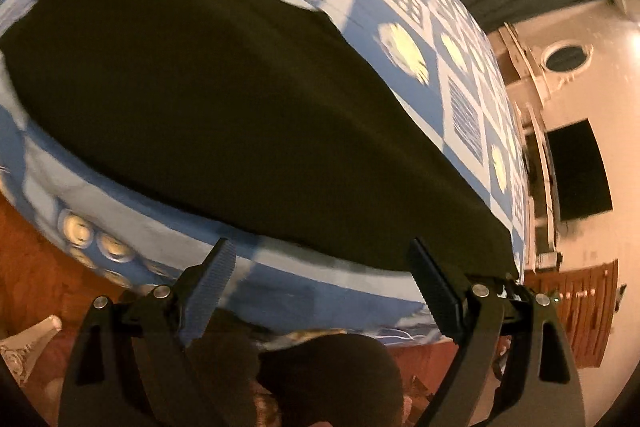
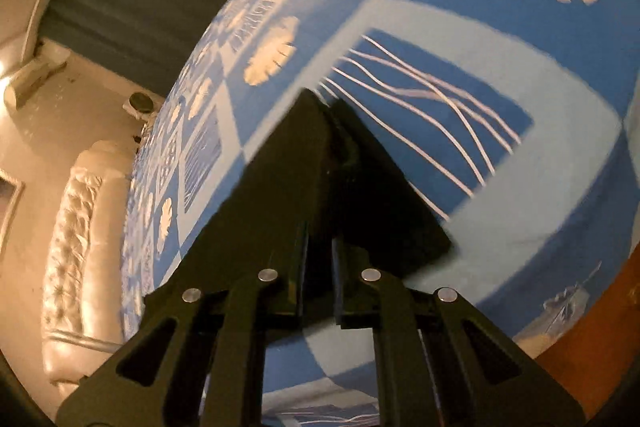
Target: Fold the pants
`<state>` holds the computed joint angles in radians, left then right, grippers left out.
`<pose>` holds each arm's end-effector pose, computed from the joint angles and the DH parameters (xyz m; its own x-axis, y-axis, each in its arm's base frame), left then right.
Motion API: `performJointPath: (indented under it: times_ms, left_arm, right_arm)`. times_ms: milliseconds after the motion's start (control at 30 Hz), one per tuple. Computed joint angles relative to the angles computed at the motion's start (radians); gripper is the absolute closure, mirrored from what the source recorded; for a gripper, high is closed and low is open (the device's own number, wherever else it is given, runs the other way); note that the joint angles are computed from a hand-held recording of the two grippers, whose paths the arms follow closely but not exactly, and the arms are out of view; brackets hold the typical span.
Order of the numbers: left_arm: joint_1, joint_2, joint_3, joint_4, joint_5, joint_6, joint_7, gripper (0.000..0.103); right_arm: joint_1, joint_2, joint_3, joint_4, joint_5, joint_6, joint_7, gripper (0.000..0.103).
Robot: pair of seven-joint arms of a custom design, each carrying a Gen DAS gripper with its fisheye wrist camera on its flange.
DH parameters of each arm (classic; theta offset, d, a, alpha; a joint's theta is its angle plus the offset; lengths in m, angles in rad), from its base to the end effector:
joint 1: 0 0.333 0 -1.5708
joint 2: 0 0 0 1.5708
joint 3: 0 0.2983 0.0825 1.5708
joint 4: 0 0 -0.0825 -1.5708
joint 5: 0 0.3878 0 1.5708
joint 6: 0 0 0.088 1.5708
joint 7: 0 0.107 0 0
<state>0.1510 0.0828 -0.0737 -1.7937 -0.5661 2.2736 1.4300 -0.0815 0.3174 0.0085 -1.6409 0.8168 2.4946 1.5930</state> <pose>0.6243 0.0364 0.5247 0.3447 -0.7592 0.5520 -0.8219 -0.5282 -0.2133 0.6891 -0.0552 0.4718 -0.3407 -0.6464 -0.6827 -0.7123 0.6514 -0.2613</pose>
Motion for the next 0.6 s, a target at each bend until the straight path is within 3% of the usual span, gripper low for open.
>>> performJointPath:
  times_ms: [367, 467, 567, 600]
  left_arm:
    - [-0.066, 0.108, -0.09, 0.096, -0.096, 0.016, 0.044, 0.017]
    - [-0.081, 0.141, -0.12, 0.121, -0.158, 0.02, 0.066, 0.017]
    - [-0.096, 0.189, -0.148, 0.169, -0.194, 0.011, 0.074, 0.017]
    - [-0.103, 0.212, -0.158, 0.191, -0.199, 0.013, 0.073, 0.017]
  right_arm:
    - [-0.031, -0.021, 0.01, -0.046, 0.188, 0.012, -0.073, 0.096]
    - [-0.03, -0.008, 0.01, -0.039, 0.181, -0.005, -0.063, 0.087]
    - [-0.043, -0.003, 0.022, -0.042, 0.25, -0.012, -0.094, 0.071]
    - [-0.056, 0.007, 0.032, -0.032, 0.303, -0.024, -0.122, 0.061]
